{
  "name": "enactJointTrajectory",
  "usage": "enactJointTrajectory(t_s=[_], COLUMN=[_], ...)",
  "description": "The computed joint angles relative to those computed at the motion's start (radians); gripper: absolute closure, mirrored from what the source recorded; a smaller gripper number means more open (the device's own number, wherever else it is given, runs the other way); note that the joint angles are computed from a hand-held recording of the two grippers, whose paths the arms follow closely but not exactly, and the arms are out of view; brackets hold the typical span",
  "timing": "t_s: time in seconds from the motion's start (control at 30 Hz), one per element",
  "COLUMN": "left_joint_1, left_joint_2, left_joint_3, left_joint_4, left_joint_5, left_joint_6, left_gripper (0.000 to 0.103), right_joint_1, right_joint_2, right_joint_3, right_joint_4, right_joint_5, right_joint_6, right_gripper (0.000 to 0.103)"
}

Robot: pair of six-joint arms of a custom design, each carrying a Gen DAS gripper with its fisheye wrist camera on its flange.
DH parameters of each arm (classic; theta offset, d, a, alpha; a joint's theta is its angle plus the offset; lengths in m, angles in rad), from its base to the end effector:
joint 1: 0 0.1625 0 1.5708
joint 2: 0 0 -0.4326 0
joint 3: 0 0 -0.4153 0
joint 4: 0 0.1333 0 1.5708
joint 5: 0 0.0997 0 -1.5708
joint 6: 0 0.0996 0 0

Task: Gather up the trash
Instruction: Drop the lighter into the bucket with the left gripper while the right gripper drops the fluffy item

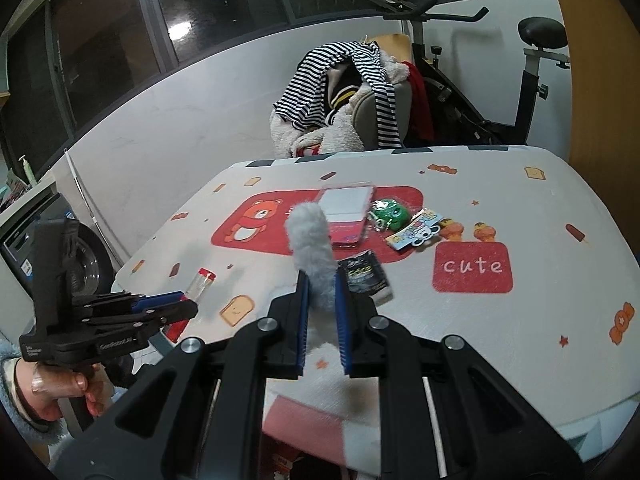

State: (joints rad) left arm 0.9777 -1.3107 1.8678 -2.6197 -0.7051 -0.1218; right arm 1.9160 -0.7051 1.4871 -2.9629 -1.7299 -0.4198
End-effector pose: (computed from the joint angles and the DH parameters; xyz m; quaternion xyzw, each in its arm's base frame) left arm -0.1519 -0.5996 0.3511 0.1063 0.8800 -0.3494 0.3038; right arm 0.3685 -0.6774 0.1267 0.3327 -0.8910 0.2964 0.0869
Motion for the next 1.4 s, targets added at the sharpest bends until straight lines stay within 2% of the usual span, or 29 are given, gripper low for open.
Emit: enactJointTrajectory(t_s=[0.23,0.43,0.67,1.0,1.17,1.2,1.37,1.4], left_joint_1=[-0.059,-0.080,-0.074,-0.045,-0.033,-0.035,-0.064,-0.075], left_joint_2=[-0.111,-0.182,-0.231,-0.237,-0.242,-0.244,-0.272,-0.282], left_joint_3=[0.130,0.219,0.294,0.324,0.333,0.334,0.359,0.366], left_joint_4=[0.024,0.082,0.141,0.166,0.115,0.104,0.022,0.003], left_joint_5=[-0.016,-0.036,-0.077,-0.142,-0.161,-0.154,-0.077,-0.049], left_joint_6=[-0.005,-0.050,-0.099,-0.132,-0.132,-0.132,-0.134,-0.143], left_gripper=[0.081,0.081,0.081,0.081,0.056,0.054,0.033,0.031], right_joint_1=[0.025,0.037,0.042,0.035,0.032,0.032,0.033,0.032], right_joint_2=[-0.041,-0.066,-0.081,-0.099,-0.099,-0.097,-0.095,-0.095], right_joint_3=[0.085,0.148,0.201,0.260,0.277,0.280,0.304,0.313], right_joint_4=[-0.041,-0.075,-0.105,-0.126,-0.123,-0.124,-0.125,-0.122], right_joint_5=[-0.012,-0.013,-0.022,-0.039,-0.047,-0.050,-0.050,-0.047], right_joint_6=[0.015,0.036,0.055,0.082,0.092,0.092,0.089,0.093], right_gripper=[0.087,0.087,0.087,0.087,0.087,0.087,0.087,0.087])
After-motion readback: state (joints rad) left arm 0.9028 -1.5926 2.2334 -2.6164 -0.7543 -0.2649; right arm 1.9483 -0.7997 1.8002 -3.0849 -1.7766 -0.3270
